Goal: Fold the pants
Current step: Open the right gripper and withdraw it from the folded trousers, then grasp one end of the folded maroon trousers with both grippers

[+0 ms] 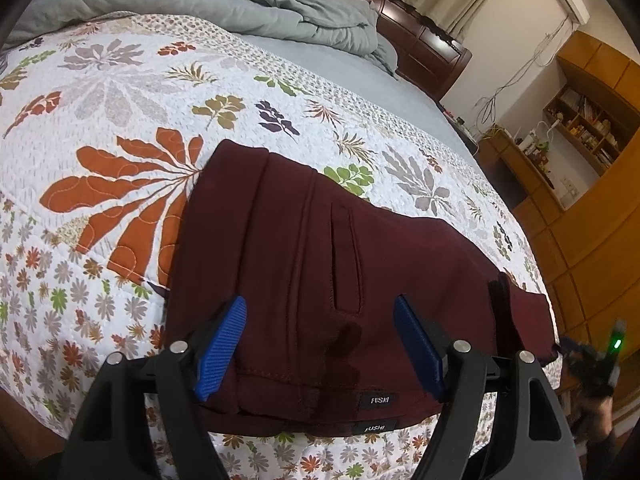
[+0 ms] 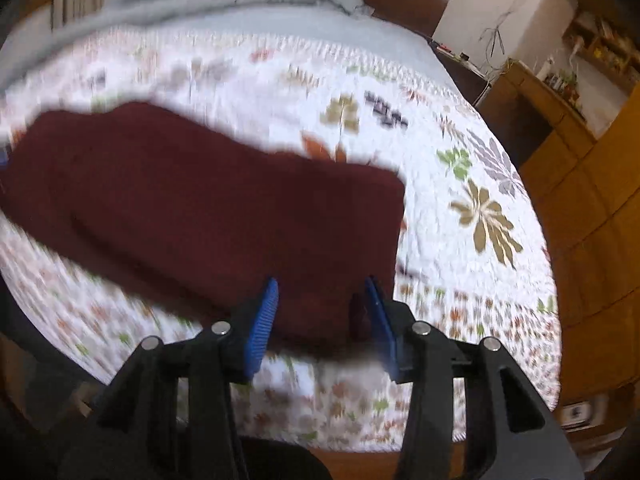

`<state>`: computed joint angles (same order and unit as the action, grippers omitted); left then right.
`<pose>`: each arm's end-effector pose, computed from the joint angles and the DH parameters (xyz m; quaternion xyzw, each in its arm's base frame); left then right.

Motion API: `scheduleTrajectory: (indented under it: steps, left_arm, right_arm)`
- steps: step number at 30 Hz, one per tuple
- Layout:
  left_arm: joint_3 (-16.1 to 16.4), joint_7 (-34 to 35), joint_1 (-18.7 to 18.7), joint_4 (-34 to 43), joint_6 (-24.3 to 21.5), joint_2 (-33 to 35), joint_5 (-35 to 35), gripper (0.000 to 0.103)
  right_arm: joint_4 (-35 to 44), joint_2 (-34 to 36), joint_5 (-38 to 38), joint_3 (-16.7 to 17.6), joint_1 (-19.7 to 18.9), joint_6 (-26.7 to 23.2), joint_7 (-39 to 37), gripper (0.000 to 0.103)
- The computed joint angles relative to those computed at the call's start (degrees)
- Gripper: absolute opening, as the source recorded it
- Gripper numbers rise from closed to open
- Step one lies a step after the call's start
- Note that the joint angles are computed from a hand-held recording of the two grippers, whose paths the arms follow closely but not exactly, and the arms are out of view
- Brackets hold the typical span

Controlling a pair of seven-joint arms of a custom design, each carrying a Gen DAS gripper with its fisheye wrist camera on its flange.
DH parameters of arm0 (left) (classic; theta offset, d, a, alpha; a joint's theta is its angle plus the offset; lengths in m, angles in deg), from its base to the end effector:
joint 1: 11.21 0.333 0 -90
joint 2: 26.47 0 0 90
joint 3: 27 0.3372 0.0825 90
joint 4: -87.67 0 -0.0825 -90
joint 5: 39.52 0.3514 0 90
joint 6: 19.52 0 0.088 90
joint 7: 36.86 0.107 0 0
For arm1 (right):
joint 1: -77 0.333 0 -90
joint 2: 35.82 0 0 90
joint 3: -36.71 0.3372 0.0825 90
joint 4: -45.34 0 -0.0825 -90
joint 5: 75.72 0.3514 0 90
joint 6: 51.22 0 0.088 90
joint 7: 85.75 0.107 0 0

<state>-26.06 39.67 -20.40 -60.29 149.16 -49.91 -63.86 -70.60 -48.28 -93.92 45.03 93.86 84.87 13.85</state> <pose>0.4120 -0.0318 0.5236 -0.7879 0.4801 -0.3705 0.1071 0.4519 0.2173 0.6350 -0.8026 0.5072 -0.2624 0.1727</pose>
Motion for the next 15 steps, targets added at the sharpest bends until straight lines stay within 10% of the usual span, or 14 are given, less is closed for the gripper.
scheduleTrajectory:
  steps: [10,15]
  left_arm:
    - [-4.1,-6.3,4.1,-1.8,0.5,-3.5,4.4,0.077]
    - [-6.8,-13.9,5.4,-4.4,-0.6,-8.4,7.3,0.077]
  right_arm:
    - [20.2,18.0,11.5,-4.5,-1.0,-8.3,-2.7,0.05]
    - [17.4,14.0,8.4,-3.3,1.3,-3.7,-2.0,0.051]
